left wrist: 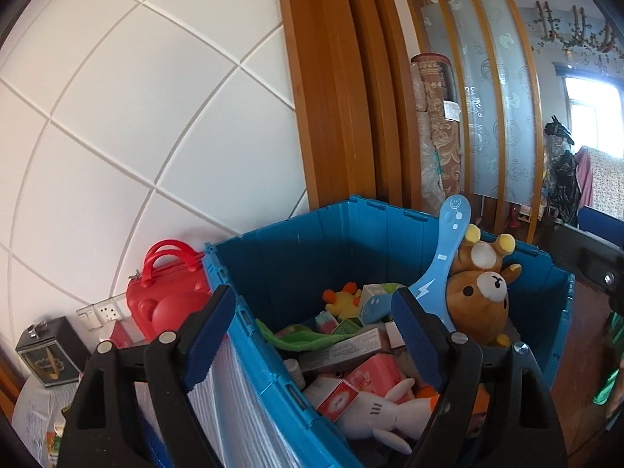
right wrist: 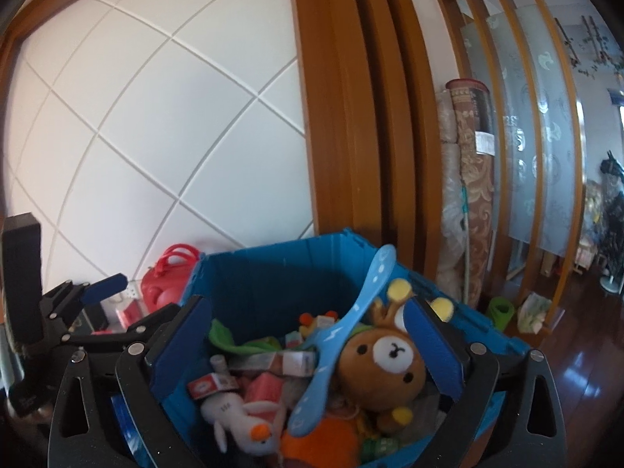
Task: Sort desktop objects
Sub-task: 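Return both tools to the table pile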
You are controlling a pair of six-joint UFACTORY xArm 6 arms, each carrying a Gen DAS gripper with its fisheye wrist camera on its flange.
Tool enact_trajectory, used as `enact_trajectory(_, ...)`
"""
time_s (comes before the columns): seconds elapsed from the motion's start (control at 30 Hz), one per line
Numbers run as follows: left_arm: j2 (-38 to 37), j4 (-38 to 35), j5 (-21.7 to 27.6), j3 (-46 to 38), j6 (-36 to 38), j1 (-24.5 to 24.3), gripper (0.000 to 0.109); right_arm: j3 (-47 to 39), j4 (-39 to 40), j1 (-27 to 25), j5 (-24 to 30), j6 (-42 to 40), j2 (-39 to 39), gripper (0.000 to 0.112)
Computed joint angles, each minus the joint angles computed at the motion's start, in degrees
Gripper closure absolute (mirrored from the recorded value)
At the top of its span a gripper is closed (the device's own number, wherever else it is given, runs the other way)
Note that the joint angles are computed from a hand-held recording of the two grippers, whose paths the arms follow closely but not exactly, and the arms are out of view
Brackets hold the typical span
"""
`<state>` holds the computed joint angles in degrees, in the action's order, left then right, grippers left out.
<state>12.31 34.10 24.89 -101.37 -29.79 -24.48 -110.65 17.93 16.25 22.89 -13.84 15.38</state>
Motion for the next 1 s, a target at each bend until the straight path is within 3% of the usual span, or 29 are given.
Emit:
enact_trajectory(0.33,-8.62,6.49,-3.23,12.00,-7.89,3.52,0.026,7.32,0.34,3.17,-3.27,-0.85,-4.93,0.010)
enact_trajectory(0.6,-20.51,6.66,-8.65,28.08,-7.60,11.18,0.026,9.50,1.37,9.38,-5.57,-0.46,-5.82,0.010)
enact_trajectory(0.8,-29.50,-6.80,-12.57,40.71,8.15,21.07,0.026,4.92,-7.08,15.90,-3.36,10.05,-0.95,0.010)
enact_trajectory(1.0,-33.36,-31.76,-15.93,48.90,35.94,31.36,0.026,-1.97,-15.63,22.61,-0.06,19.49,5.82,0.010)
